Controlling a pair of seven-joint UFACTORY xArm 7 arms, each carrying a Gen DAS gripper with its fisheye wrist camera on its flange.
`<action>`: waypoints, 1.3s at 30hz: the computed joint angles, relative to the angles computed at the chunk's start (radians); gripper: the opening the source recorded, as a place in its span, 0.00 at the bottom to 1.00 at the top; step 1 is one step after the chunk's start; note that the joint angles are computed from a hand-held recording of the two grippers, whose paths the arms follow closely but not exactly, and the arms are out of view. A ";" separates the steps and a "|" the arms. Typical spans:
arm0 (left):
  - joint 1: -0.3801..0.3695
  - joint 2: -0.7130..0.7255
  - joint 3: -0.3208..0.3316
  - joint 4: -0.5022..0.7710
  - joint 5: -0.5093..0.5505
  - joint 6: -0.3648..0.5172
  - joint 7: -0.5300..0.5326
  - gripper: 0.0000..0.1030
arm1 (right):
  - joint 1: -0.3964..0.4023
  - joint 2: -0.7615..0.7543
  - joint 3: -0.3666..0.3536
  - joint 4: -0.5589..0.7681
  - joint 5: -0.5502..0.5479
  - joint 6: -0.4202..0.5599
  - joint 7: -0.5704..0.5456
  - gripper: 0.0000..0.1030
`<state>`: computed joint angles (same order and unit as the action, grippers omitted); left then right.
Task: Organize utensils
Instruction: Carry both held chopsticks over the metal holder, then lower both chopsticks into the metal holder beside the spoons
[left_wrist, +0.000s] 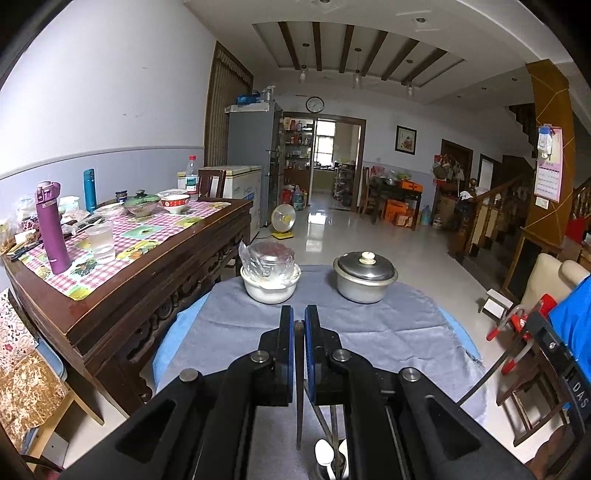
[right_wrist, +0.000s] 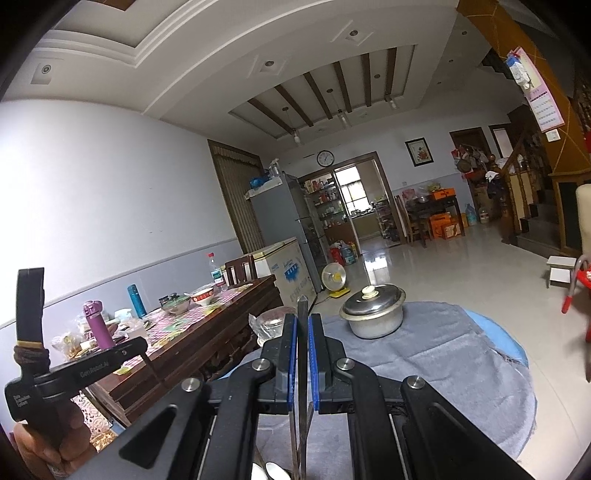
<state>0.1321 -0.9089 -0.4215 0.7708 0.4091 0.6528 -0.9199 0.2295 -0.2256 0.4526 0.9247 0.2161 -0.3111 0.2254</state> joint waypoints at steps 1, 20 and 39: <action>-0.004 0.000 0.002 0.001 -0.002 -0.002 0.001 0.05 | 0.004 0.002 -0.002 0.001 -0.003 0.000 0.001 0.07; -0.048 0.053 0.045 0.007 -0.061 -0.052 0.034 0.05 | 0.101 0.074 -0.069 0.048 -0.049 0.020 0.007 0.07; -0.085 0.030 0.061 -0.004 -0.096 -0.041 0.055 0.06 | 0.203 0.082 -0.161 0.053 -0.157 0.046 0.085 0.07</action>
<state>0.0475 -0.8793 -0.3606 0.7667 0.3126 0.6116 -0.8650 0.4323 -0.1435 0.2919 0.9773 0.0591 -0.2646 0.3102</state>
